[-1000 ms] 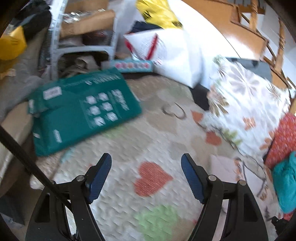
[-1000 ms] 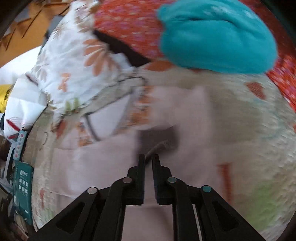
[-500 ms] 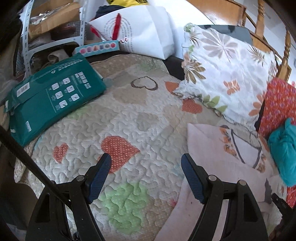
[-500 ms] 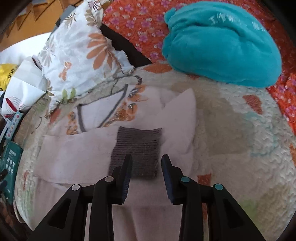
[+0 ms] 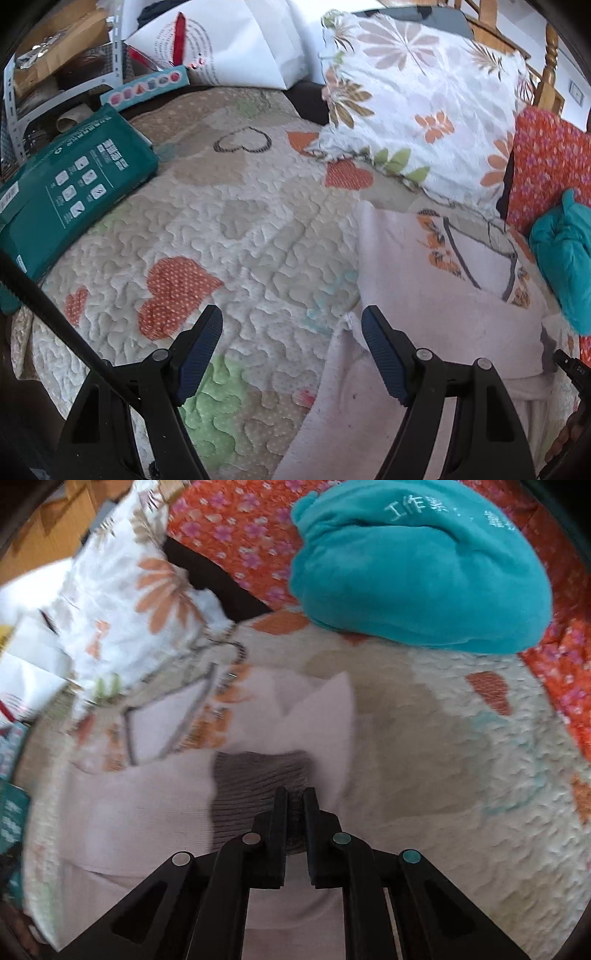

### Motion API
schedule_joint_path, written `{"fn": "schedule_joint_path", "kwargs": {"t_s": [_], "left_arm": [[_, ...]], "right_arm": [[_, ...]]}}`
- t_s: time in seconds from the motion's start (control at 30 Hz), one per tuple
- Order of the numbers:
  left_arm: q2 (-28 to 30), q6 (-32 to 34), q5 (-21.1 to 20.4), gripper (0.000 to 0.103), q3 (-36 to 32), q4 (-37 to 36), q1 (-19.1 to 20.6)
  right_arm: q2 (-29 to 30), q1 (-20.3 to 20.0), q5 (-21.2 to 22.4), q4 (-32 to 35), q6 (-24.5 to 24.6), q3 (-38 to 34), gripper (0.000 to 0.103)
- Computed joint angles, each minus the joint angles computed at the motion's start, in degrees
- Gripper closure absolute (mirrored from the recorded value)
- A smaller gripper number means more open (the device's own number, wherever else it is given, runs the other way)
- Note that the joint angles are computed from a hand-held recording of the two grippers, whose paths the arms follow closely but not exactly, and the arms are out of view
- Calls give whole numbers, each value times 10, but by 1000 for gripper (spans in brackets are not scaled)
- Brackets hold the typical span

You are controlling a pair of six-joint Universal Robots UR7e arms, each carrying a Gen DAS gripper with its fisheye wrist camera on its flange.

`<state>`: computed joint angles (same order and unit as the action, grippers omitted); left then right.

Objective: Fold small clothes

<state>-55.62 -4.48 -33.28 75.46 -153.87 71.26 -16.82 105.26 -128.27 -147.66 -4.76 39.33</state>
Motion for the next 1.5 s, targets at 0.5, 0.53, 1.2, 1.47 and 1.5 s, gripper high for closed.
{"fn": "schedule_joint_path", "kwargs": {"t_s": [0.5,0.53,1.2,1.47,1.5], "left_arm": [[-5,-65,-61,26,4,109,16],[-8,-65,-63,26,9,106,16],[-120,-87,-190,51,133,136,52],[-149,-82,-263,52,186,112,55],[-152,-85,-284,52,190,115,57]], "right_arm": [[-48,14,70,-54,-8,100,46],[-48,15,70,-50,-8,104,46],[-228,4,13,-160,117,433,45],[-287,-17,159,-180,154,541,45],[-290,-19,175,-181,159,547,45]]}}
